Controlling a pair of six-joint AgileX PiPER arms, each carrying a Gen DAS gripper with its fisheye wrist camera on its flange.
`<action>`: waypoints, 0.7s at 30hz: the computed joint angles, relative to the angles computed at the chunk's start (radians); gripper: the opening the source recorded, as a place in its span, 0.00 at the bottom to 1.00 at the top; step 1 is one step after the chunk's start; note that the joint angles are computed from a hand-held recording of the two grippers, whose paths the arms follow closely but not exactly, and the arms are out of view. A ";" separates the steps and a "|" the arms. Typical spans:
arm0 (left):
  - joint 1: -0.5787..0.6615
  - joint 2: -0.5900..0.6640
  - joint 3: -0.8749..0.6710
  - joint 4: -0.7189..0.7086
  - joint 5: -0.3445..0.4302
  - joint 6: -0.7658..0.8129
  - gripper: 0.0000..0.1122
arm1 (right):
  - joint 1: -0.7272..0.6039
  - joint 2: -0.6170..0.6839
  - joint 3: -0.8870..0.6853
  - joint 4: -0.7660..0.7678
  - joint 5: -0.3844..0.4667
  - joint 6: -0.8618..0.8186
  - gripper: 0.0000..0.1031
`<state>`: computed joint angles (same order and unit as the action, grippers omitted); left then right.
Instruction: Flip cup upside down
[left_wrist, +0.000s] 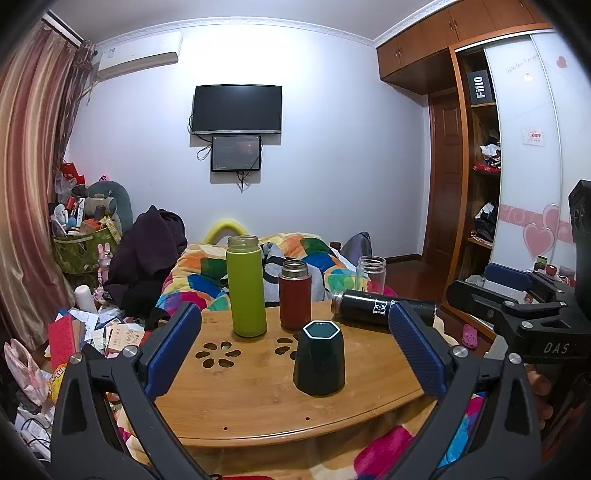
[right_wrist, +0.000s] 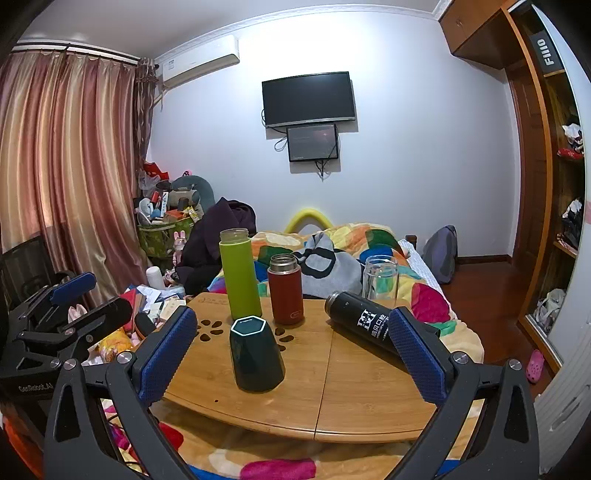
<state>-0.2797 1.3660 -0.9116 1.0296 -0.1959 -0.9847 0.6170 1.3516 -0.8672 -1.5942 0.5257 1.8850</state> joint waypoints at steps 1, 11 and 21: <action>0.002 0.000 -0.001 0.011 -0.002 -0.011 0.92 | 0.000 0.000 0.000 0.000 0.000 0.000 1.00; 0.002 0.000 -0.005 0.028 0.000 -0.025 0.92 | 0.001 0.001 -0.001 0.004 0.000 -0.004 1.00; 0.002 0.000 -0.003 0.023 -0.001 -0.020 0.92 | -0.009 -0.005 0.002 0.011 -0.008 -0.015 1.00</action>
<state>-0.2778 1.3663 -0.9150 1.0528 -0.1968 -1.0043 0.6084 1.3469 -0.8649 -1.5833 0.5177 1.8704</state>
